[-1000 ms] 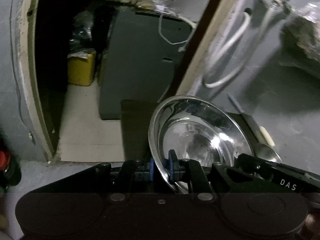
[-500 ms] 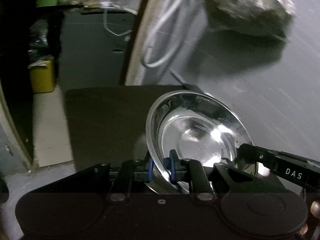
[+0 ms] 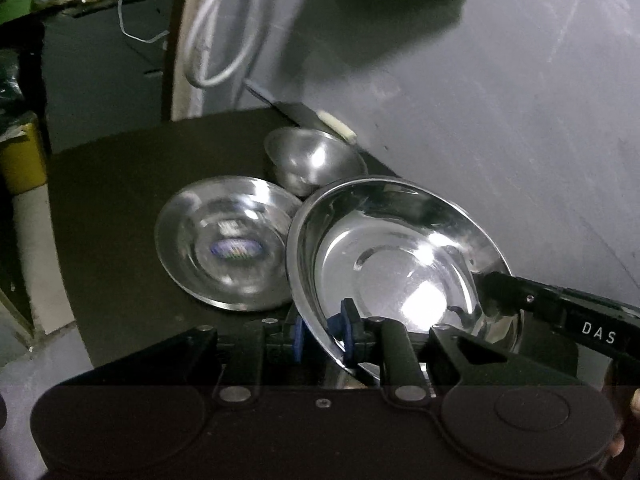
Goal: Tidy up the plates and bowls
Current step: 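Carry the basin with both tools, lower it onto the table, open both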
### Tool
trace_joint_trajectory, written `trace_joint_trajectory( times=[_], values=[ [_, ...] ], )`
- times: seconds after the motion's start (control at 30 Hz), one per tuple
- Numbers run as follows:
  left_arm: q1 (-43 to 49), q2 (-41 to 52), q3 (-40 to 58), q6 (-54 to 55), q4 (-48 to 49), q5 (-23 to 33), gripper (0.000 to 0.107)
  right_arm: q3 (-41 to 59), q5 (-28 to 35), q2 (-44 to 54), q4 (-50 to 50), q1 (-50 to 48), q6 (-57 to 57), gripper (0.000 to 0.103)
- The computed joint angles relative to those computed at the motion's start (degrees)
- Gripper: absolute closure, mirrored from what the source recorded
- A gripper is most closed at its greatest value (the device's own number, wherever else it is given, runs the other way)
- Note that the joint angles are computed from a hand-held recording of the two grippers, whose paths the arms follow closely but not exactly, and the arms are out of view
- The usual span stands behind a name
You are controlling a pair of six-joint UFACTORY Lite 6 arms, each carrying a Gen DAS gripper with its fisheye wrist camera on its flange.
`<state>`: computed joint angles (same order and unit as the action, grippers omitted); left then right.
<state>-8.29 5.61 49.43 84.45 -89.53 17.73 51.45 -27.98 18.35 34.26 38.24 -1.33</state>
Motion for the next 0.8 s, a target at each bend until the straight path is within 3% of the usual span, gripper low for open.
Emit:
trace_joint_trajectory(
  times=[0.4,0.8],
  values=[
    [-4.2,-1.8,-5.5,-0.4,4.2,-1.4,0.086,-10.3,-2.6,-3.8,10.2,5.5,-0.6,0.085],
    [-7.2,-1.4,-6.7,-0.1,5.6,-4.4,0.084,-11.1,-1.2,-2.7,14.4,7.0,-1.6,0.084]
  ],
)
